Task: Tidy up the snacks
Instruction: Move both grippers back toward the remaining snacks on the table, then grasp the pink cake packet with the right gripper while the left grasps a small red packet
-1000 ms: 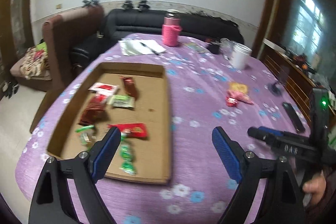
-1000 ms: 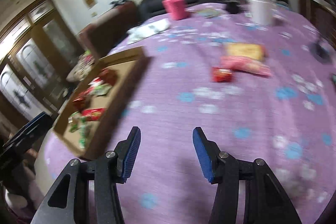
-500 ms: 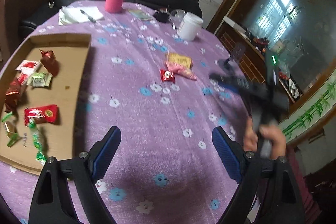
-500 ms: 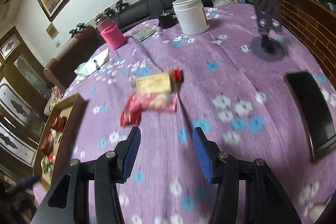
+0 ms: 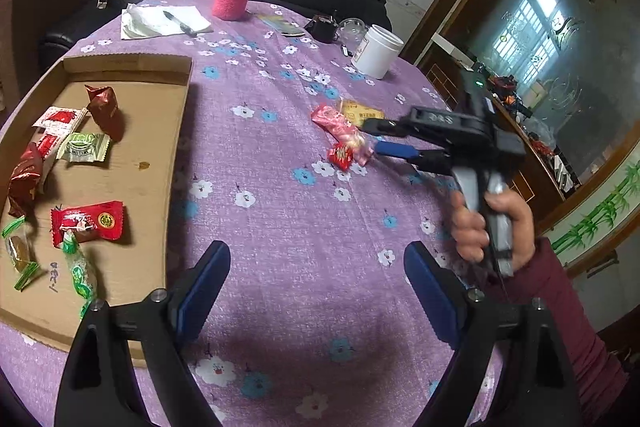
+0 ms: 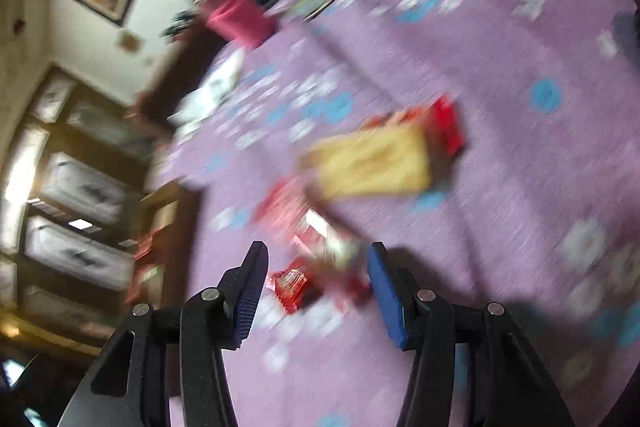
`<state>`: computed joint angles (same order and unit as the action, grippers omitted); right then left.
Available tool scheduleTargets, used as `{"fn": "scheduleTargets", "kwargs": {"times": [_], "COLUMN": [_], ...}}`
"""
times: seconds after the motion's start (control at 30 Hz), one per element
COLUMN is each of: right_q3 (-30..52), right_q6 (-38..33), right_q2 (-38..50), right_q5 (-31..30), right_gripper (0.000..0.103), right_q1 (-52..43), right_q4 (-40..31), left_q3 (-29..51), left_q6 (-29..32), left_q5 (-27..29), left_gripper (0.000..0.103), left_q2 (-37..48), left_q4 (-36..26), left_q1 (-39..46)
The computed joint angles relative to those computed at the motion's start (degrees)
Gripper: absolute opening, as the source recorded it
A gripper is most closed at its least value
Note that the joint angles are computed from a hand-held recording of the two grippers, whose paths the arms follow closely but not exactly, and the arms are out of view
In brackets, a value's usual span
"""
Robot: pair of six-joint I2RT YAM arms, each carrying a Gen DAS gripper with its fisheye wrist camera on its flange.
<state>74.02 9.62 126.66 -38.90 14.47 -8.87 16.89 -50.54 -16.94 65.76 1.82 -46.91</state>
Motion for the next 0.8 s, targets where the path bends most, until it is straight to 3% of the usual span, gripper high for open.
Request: {"fn": "scheduleTargets", "kwargs": {"times": [0.13, 0.3, 0.47, 0.57, 0.6, 0.73, 0.8], "right_q3": [-5.39, -2.06, 0.12, -1.94, -3.11, -11.84, -17.28], "right_q6": [-1.51, -1.64, -2.81, -1.65, -1.11, 1.24, 1.94], "right_q2": [-4.78, -2.62, -0.37, -1.42, -2.19, -8.02, -11.16], "right_q5": [11.31, 15.68, 25.80, 25.74, 25.03, 21.93, 19.45], "right_gripper": [0.056, 0.056, 0.056, 0.029, 0.025, 0.025, 0.025], "right_q1": [2.98, 7.32, 11.52, 10.11, 9.13, 4.86, 2.41], "right_q4": [4.43, 4.71, 5.85, 6.74, 6.80, 11.02, 14.51], "left_q3": [0.04, 1.60, 4.88, 7.18, 8.09, 12.62, 15.08], "left_q6": [-0.20, -0.68, -0.24, 0.99, 1.67, 6.17, 8.95], "left_q5": [0.84, -1.08, -3.99, -3.65, -3.70, -2.26, 0.24], "left_gripper": [0.088, 0.088, 0.088, 0.088, 0.088, 0.087, 0.079], "left_q2": [2.30, 3.65, 6.10, 9.84, 11.39, 18.59, 22.71], "left_q4": [2.20, 0.65, -1.99, -1.12, -0.59, 2.36, 4.64], "left_q1": [0.04, -2.82, -4.42, -3.41, -3.23, -1.83, -0.14]}}
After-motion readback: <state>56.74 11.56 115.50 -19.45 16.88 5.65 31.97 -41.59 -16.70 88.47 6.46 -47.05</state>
